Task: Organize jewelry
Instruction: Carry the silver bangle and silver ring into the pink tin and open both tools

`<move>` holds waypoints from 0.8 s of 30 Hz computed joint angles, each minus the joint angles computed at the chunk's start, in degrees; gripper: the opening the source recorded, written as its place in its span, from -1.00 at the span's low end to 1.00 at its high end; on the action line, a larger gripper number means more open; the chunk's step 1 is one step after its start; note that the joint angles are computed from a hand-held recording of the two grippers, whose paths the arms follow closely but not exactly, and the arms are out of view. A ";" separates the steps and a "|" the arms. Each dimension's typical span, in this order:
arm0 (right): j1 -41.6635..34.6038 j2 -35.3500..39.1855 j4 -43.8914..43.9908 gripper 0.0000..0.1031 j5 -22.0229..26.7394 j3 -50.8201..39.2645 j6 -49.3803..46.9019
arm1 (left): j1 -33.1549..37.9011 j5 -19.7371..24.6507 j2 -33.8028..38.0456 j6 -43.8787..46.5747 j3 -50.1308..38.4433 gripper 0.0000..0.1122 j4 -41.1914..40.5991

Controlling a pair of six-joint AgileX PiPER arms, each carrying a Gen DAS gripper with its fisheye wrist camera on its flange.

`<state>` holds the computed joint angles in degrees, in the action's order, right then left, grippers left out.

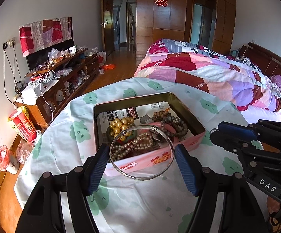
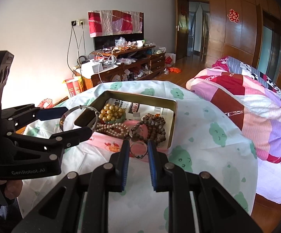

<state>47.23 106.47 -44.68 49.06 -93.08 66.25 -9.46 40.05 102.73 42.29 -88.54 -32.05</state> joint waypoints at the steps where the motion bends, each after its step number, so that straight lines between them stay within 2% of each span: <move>1: -0.01 0.04 -0.02 -0.58 0.06 -0.09 -0.01 | -0.06 0.03 0.23 -0.23 -0.41 0.24 0.09; 7: -1.02 0.75 0.75 -0.58 0.30 -1.81 -1.91 | -0.25 0.05 1.60 -0.79 -2.64 0.24 0.42; 9: -1.93 1.09 1.51 -0.88 0.03 -2.65 -3.24 | -0.42 0.13 2.28 -1.27 -3.73 0.24 0.83; 10: -2.38 1.41 1.95 -0.89 0.06 -3.29 -4.01 | -0.44 0.15 2.55 -1.43 -4.12 0.24 0.94; 17: -3.69 3.36 3.55 -0.89 0.04 -5.79 -6.92 | -0.04 0.83 4.47 -1.95 -5.98 0.24 0.75; 22: -4.79 1.56 3.97 -0.89 -1.94 -1.91 -3.98 | 1.73 0.80 4.32 -0.77 -5.00 0.24 -1.65; 24: -5.62 1.05 6.86 -0.78 -3.89 -0.32 -4.71 | 2.16 0.68 4.33 -1.45 -4.86 0.24 -1.35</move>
<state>41.62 107.52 -37.82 45.17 -93.40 61.54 -7.29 40.73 107.06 40.83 -93.40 -33.39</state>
